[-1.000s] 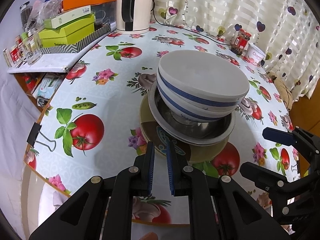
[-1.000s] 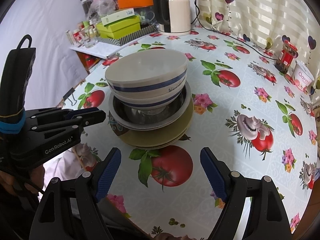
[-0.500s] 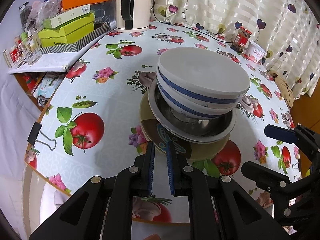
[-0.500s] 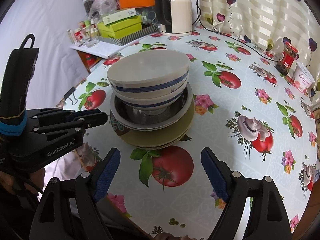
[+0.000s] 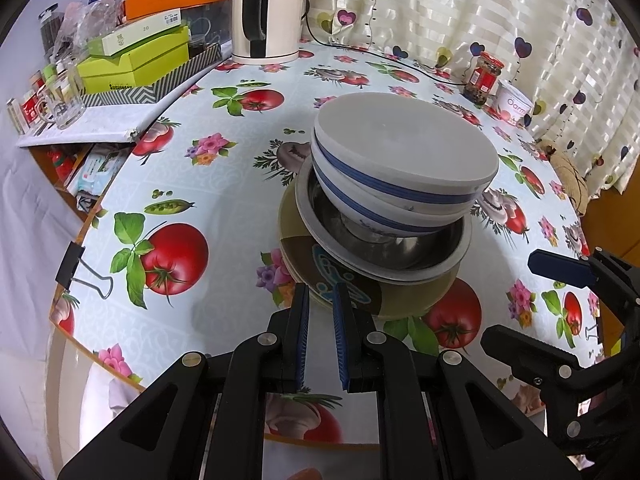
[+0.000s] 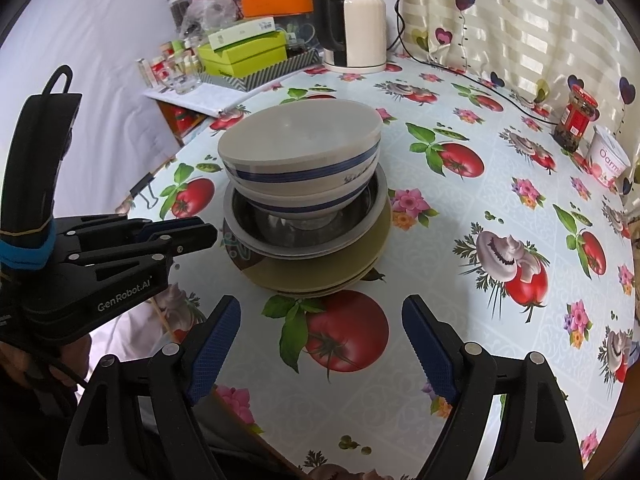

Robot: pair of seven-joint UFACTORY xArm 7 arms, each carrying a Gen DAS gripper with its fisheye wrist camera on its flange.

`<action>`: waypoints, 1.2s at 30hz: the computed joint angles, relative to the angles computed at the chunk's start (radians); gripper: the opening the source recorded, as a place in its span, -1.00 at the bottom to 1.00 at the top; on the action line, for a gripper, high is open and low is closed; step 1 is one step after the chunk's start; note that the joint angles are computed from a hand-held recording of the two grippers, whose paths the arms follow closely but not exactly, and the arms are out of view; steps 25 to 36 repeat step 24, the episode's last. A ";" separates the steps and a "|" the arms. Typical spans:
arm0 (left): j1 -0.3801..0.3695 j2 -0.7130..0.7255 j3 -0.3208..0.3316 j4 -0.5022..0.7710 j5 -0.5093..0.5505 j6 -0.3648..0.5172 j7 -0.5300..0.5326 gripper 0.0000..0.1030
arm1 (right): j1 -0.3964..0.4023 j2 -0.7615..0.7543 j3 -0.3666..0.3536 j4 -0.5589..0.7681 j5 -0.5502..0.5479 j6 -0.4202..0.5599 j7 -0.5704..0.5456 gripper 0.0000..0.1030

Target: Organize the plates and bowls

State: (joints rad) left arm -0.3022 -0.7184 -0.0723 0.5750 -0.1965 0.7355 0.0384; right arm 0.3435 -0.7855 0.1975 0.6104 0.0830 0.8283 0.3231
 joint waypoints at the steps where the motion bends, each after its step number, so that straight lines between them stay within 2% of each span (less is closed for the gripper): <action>1: -0.001 0.000 0.001 0.000 -0.001 0.000 0.000 -0.76 | 0.000 0.000 0.000 0.000 0.000 0.000 0.000 0.63; 36: -0.006 -0.009 -0.003 -0.005 0.003 0.007 -0.013 -0.76 | 0.005 -0.002 0.004 -0.005 0.000 -0.001 0.009 0.63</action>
